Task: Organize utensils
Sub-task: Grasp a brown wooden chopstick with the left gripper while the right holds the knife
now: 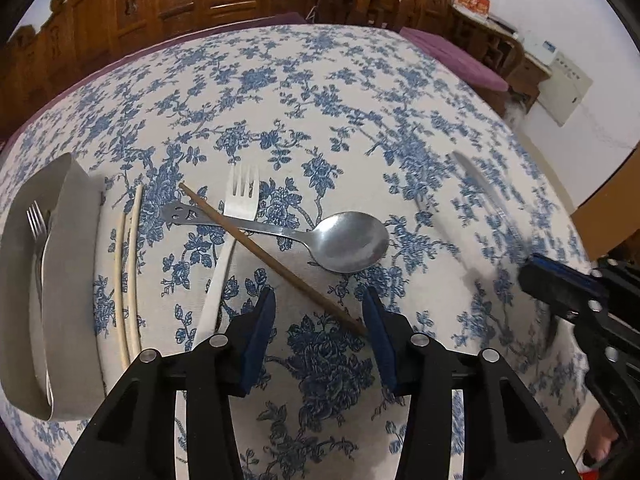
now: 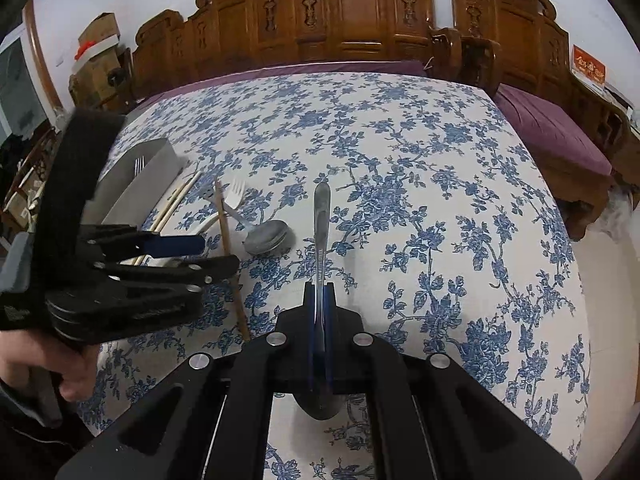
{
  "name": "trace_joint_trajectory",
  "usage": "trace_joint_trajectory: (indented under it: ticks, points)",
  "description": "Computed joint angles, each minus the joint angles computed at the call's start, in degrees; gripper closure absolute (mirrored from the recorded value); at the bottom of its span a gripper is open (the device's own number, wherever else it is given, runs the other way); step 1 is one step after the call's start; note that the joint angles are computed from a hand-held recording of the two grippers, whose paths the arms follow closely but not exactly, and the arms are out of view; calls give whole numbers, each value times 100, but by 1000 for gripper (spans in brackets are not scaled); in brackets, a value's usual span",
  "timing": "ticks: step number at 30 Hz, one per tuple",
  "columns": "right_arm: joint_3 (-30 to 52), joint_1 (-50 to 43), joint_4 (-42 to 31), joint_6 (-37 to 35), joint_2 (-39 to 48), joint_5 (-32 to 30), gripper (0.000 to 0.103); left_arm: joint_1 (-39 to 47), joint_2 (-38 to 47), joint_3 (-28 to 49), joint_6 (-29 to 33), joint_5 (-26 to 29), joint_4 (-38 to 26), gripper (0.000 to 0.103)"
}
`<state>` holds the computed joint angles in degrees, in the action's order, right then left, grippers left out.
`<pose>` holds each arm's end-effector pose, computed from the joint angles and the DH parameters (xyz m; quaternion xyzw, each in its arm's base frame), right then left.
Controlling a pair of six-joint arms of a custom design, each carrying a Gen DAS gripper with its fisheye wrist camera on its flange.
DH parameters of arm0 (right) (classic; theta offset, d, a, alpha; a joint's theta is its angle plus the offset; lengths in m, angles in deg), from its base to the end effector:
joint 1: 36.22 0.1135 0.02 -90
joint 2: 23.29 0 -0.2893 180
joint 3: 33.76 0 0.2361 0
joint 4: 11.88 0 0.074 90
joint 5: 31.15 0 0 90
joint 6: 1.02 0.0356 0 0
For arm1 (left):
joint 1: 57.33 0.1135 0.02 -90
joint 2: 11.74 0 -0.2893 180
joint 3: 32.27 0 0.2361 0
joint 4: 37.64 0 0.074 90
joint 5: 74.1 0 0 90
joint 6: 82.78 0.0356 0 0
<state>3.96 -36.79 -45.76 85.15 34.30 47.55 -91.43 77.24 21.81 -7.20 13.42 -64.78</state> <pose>0.1514 0.0055 0.1897 -0.0575 0.9445 0.0816 0.3129 0.2160 -0.1444 0.1709 0.1606 0.9568 -0.0801 0.2288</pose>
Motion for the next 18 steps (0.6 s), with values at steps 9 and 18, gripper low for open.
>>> trace_joint_trajectory:
  ticks: [9,18]
  points:
    - [55,-127,-64,-31,-15,-82,98,-217,273,98,-157,-466,-173,79]
    - [96,11,-153,40,-126,-6,98,140,-111,-166,-201,-89,-377,97]
